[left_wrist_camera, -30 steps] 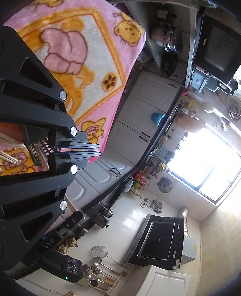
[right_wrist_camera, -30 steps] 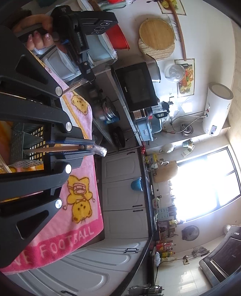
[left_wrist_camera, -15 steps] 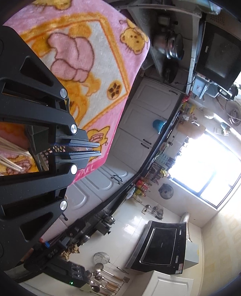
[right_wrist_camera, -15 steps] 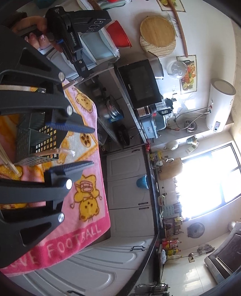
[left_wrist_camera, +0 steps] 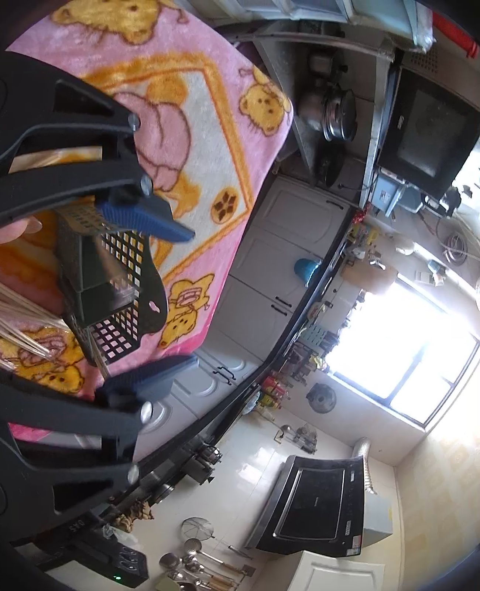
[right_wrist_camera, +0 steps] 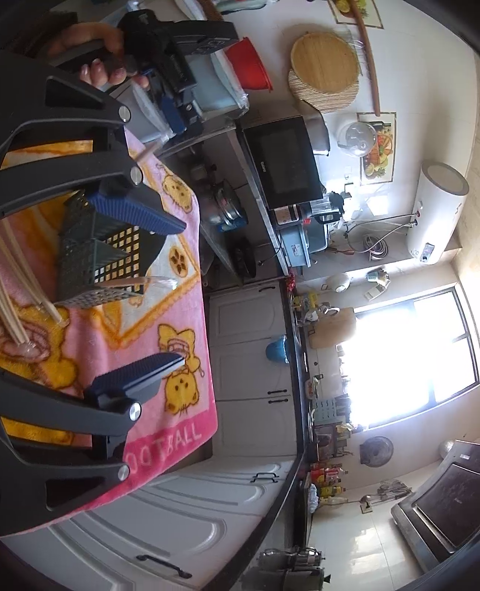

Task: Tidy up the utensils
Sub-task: 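Open the left tool inside the basket while the right tool opens and releases, then move both tools back down to the chopsticks on the blanket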

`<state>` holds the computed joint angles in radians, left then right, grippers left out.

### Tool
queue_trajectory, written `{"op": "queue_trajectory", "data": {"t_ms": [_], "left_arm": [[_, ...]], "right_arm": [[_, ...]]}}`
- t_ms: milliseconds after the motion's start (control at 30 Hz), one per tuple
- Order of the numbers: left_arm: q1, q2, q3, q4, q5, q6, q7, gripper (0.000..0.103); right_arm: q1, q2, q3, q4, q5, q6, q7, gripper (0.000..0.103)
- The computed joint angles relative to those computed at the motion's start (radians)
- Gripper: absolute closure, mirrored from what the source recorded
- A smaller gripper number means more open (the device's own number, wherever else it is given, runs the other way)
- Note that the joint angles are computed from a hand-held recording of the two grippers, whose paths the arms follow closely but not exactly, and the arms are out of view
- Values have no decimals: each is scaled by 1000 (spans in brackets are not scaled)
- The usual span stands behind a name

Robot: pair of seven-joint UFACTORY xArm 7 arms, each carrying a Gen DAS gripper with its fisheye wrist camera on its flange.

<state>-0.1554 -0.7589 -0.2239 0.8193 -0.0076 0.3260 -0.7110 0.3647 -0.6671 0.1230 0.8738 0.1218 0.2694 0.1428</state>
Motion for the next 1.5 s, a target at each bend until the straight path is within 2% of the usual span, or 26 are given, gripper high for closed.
{"op": "queue_trajectory", "data": {"t_ms": [67,233,633,800,1267,1500], "left_arm": [[6,-21,-2,-12,3,6,-6,23],[28,-86,-16,-48,14,18,-30,10],[61,-235,-60,-112,51,103,-63,10],[39,-278,-53,-145,40,123,-73,10],[33,-367,-49,-218,35,227,-95,10],[-8,-369,-38,-264,13,283,-92,10]], "right_arm": [[-12,-16,8,-14,-6,5,9,35],[-21,-62,15,-53,-11,20,30,31],[-21,-149,37,-120,-19,63,82,23],[-19,-163,49,-131,-30,83,95,23],[52,-162,50,-154,-21,120,57,23],[69,-160,53,-172,-12,157,42,23]]}}
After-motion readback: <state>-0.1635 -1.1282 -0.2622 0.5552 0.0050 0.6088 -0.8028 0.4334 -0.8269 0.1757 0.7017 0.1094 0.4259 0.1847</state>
